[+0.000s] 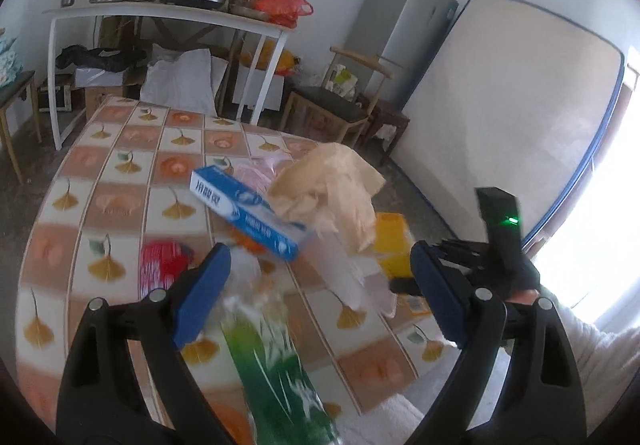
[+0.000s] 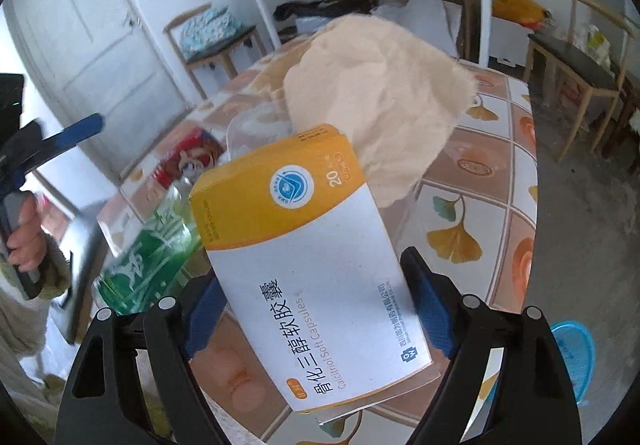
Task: Collect trash
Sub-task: 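Grasp the white-and-orange medicine box with the right tool and lift it, then grasp the clear printed plastic bag with the left tool while the right tool holds the box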
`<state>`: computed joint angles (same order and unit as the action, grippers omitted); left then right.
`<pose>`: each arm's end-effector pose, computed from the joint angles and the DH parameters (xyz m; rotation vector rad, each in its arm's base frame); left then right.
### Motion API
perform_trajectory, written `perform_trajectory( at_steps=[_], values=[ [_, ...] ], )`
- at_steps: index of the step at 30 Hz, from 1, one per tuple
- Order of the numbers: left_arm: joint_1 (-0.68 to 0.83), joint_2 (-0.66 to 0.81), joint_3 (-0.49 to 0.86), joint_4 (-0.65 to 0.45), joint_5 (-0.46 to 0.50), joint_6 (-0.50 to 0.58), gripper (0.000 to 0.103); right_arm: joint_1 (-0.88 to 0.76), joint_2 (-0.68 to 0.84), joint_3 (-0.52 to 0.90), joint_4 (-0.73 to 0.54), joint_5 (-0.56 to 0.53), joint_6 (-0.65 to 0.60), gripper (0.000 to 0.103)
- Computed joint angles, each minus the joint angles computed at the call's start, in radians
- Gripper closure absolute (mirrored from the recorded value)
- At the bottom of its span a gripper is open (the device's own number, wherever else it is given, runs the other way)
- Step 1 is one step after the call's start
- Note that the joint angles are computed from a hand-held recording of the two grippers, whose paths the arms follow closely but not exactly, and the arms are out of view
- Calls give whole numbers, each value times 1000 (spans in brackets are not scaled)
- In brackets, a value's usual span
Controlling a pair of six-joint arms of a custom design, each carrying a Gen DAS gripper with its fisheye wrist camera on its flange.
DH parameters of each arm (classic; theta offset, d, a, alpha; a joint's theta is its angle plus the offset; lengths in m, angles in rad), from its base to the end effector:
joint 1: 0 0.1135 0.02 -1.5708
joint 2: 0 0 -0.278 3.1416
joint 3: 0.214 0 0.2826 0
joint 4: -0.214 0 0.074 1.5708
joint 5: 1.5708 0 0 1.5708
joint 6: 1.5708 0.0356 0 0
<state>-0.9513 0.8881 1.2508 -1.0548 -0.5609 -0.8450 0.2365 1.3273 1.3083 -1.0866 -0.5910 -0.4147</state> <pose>0.1093 -0.1206 0.4168 -0.1764 2.1622 -0.4045 0.2643 0.0841 0.3455 -0.9865 2.3492 0.7170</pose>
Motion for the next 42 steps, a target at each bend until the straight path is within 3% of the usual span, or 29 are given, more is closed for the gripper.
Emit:
perform_trajectory(
  at_steps=[5, 11, 14, 16, 18, 21, 23, 27, 31, 36, 42],
  values=[
    [285, 81, 31, 72, 295, 115, 16, -87, -9, -2, -15, -88, -3, 22],
    [484, 224, 110, 100, 458, 201, 16, -185, -29, -2, -61, -194, -40, 22],
    [676, 372, 205, 123, 629, 208, 16, -223, -35, -1, -81, -230, -63, 22],
    [741, 484, 287, 109, 681, 214, 18, -244, -40, -5, -89, -247, -73, 22],
    [773, 640, 418, 51, 665, 249, 28, -261, -46, -16, -84, -255, -78, 22],
    [762, 887, 647, -98, 588, 344, 32, -291, -45, -25, -87, -265, -90, 22],
    [765, 1051, 813, -224, 600, 385, 32, -310, -38, -27, -88, -264, -95, 22],
    [782, 1241, 1013, -345, 634, 398, 34, -334, -16, -30, -84, -258, -95, 22],
    [784, 1383, 1192, -447, 631, 404, 43, -338, -3, -41, -59, -246, -82, 22],
    [764, 1432, 1242, -458, 595, 407, 53, -341, 6, -48, -44, -247, -80, 22],
    [748, 1392, 1180, -398, 544, 407, 64, -359, 0, -54, -40, -249, -82, 22]
  ],
)
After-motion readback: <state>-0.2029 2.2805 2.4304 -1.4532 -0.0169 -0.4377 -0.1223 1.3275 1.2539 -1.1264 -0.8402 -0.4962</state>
